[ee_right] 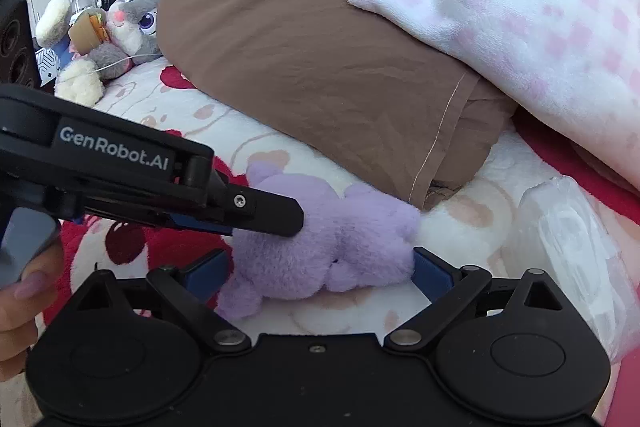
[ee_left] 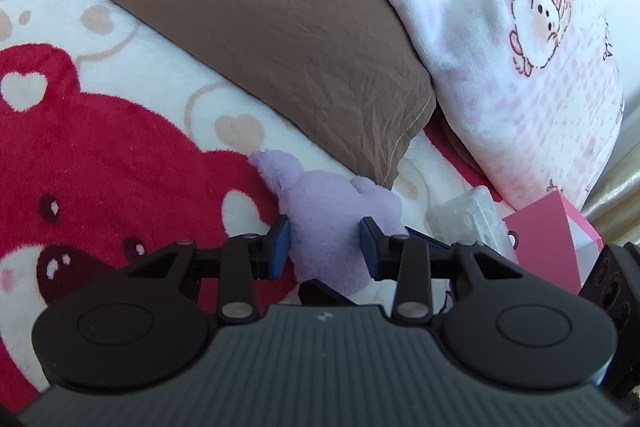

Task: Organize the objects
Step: 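Move the left gripper to the lilac plush toy and close on it, then lift the lilac plush toy with the left gripper and carry it into the pink box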

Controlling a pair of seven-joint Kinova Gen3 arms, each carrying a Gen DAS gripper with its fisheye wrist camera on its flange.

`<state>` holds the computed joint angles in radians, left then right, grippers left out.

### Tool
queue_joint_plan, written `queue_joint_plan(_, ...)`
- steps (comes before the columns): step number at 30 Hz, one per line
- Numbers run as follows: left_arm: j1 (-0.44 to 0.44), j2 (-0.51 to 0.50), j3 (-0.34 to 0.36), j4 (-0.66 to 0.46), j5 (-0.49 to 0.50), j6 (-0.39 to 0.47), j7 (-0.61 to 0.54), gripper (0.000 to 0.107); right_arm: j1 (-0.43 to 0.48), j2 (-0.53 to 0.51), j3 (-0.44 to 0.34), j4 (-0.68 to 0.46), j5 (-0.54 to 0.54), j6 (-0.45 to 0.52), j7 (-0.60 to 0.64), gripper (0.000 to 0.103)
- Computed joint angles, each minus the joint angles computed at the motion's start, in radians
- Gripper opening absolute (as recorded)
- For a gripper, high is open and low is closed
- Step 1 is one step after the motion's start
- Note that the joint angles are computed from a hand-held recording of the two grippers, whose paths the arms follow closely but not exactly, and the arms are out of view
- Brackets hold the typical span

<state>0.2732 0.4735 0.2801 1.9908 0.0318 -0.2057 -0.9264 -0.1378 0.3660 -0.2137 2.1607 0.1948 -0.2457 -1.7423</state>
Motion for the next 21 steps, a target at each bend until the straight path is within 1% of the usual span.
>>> queue_joint_plan(3,0.019,-0.013,-0.012,-0.022,0.002,0.056,-0.015,0.036,-0.008,-0.020,0.003,0.012,0.004,0.012,0.009,0.099)
queue_joint_plan(5,0.000,-0.022,0.015,-0.021,0.001,0.067,-0.015,0.036,-0.013,-0.034,0.002,0.010,0.001,0.049,0.012,0.099)
queue_joint_plan(6,-0.008,-0.028,0.026,-0.016,-0.001,0.065,-0.015,0.036,-0.007,-0.042,-0.004,0.015,0.000,0.053,0.009,0.099)
queue_joint_plan(8,-0.011,-0.041,0.035,-0.022,-0.008,0.093,-0.025,0.036,0.014,-0.058,-0.026,0.026,0.000,0.062,-0.007,0.099)
queue_joint_plan(10,0.001,-0.056,0.029,-0.037,-0.003,0.141,-0.039,0.036,0.075,-0.071,-0.088,0.030,0.024,0.081,-0.051,0.099)
queue_joint_plan(11,0.001,-0.062,0.034,-0.046,0.001,0.170,-0.046,0.036,0.104,-0.078,-0.120,0.026,0.037,0.102,-0.075,0.099)
queue_joint_plan(13,0.007,-0.073,0.036,-0.059,0.016,0.217,-0.063,0.036,0.188,-0.095,-0.210,0.020,0.064,0.162,-0.118,0.099)
queue_joint_plan(14,0.012,-0.078,0.036,-0.067,0.024,0.241,-0.073,0.036,0.225,-0.101,-0.251,0.020,0.066,0.181,-0.127,0.099)
queue_joint_plan(16,0.015,-0.083,0.041,-0.075,0.040,0.273,-0.097,0.036,0.275,-0.114,-0.307,0.026,0.051,0.209,-0.127,0.099)
queue_joint_plan(18,0.024,-0.080,0.038,-0.083,0.058,0.290,-0.120,0.036,0.318,-0.118,-0.354,0.027,0.029,0.236,-0.108,0.099)
queue_joint_plan(21,0.040,-0.064,0.027,-0.100,0.087,0.323,-0.143,0.036,0.336,-0.109,-0.371,0.023,-0.004,0.265,-0.070,0.099)
